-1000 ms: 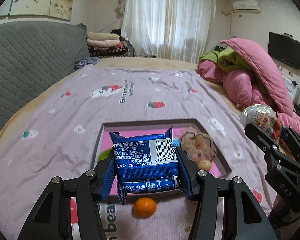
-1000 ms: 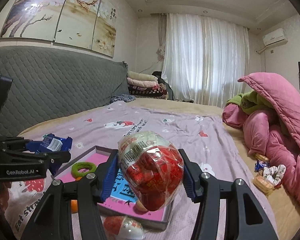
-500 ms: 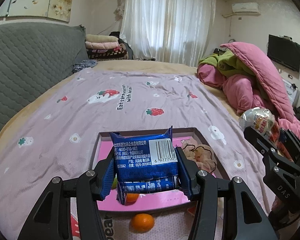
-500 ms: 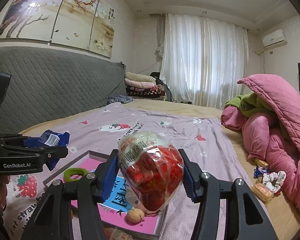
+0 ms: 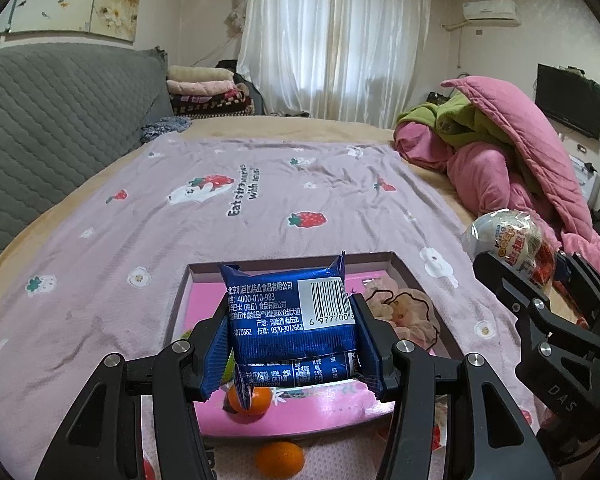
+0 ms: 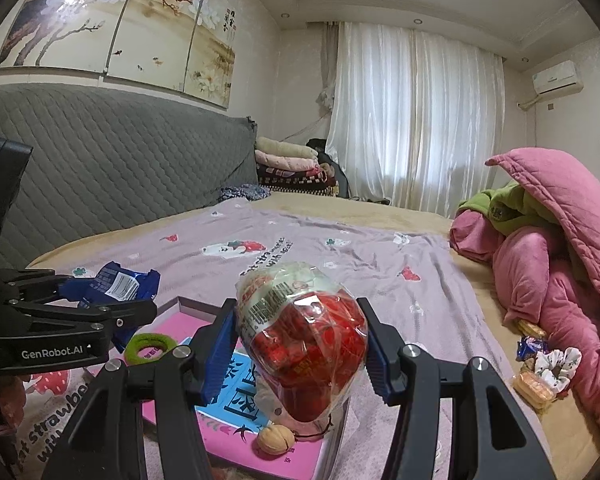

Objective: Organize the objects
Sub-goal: 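Lower the blue packet onto the book with the left gripper while the right lowers the red candy bag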

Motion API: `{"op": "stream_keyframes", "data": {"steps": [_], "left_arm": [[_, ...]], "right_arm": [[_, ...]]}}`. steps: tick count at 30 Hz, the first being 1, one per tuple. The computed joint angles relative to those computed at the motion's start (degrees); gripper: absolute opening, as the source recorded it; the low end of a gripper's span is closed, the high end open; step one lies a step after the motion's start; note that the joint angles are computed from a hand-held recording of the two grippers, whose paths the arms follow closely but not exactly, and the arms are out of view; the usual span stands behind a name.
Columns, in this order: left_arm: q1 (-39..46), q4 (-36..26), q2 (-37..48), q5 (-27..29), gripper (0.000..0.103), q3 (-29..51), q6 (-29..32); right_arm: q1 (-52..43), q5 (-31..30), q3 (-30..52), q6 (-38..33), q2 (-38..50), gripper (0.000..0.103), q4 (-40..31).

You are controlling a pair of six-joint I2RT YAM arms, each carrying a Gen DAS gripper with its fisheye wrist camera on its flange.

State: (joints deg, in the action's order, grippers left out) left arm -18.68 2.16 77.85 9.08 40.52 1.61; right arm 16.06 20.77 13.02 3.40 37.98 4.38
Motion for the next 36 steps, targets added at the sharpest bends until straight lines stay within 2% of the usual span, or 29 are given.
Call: {"op": "stream_keyframes", "data": {"steps": [8,15,36], "left_arm": [[-0.78,3.25,4.78,-0.31,0.056,-0.64,0.29],[-1.9,4.5,8.31,-0.92,0.056,-0.63,1.09],[-5.52,4.33,15.13,-1.82,0.056,1.71,2.88]], "right_arm": [[-3.36,-3.27,-1.27,0.6,4.98,0.057,3.93],[-3.84,-3.79,-2.09,1.07,10.33,0.057,7.71],[-8.64,-7.22,-1.16,2.7,25.94,0.057,14.23]]}}
